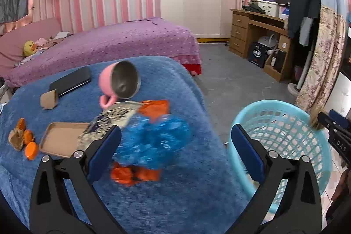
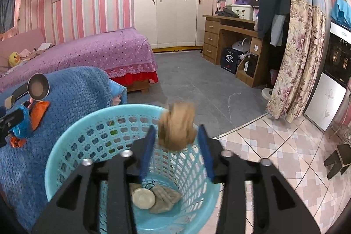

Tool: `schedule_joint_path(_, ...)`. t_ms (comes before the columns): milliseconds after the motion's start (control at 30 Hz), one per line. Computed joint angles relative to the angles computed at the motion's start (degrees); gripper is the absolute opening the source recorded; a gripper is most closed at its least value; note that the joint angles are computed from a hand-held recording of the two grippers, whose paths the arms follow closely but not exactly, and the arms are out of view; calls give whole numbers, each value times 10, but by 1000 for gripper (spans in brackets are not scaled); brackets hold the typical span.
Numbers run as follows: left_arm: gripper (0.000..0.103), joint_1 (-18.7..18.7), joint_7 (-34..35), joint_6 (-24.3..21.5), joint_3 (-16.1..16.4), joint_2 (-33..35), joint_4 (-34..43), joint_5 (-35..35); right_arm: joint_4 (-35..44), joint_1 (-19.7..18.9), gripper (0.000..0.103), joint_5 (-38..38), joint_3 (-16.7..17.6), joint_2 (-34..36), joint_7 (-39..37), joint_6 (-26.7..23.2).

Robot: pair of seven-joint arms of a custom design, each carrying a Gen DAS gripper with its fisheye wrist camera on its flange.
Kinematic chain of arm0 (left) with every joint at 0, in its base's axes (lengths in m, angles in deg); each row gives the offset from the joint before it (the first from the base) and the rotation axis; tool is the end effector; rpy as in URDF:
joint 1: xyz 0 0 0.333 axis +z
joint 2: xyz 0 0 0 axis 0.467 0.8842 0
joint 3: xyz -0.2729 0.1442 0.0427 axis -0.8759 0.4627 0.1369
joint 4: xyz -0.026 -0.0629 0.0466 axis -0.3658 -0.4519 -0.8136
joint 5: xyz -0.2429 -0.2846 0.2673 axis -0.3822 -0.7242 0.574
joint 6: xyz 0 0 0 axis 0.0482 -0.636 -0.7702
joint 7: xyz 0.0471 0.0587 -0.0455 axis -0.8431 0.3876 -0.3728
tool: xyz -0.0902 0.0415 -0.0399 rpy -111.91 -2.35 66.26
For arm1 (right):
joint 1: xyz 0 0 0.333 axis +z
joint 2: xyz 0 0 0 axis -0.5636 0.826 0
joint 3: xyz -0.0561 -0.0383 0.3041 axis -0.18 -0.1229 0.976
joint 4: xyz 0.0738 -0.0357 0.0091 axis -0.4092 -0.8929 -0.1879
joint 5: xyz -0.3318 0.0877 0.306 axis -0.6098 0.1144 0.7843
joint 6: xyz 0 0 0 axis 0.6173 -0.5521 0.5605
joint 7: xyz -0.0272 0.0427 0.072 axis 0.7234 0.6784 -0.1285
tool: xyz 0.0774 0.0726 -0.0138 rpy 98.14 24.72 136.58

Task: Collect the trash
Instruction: 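Move both grippers back toward the trash on the bed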

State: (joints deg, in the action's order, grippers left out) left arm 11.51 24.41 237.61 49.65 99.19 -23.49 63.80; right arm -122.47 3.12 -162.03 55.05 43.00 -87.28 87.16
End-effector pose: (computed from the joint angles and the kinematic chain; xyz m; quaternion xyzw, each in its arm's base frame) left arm 0.6279 -0.2929 0.3312 -0.6371 0.6088 -0.3155 0.3520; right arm 0.6328 0.4444 0.3180 -0.5923 0.6379 -0.3583 0.3374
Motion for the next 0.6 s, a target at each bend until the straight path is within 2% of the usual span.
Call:
schedule_joint_path(33, 97, 1, -2, 0, 1, -4, -5, 1, 4, 3, 68, -4, -1, 2, 4, -4)
schedule_joint_path(100, 97, 7, -12, 1, 3, -17, -20, 4, 14, 8, 71, -4, 0, 7, 6, -10)
schedule_joint_path(167, 97, 15, -20, 1, 4, -32, -38, 10, 22, 11, 84, -2, 0, 12, 7, -15)
schedule_joint_path(233, 97, 22, -29, -3, 3, -44, -52, 22, 34, 15, 91, 2, 1, 19, 5, -18)
schedule_joint_path(367, 97, 42, -39, -9, 0, -71, -82, 38, 66, 25, 96, 27, 1, 39, -21, -37)
schedule_joint_path(600, 97, 83, -48, -8, -3, -114, -128, 48, 122, 45, 98, 61, -10, 77, -32, -30)
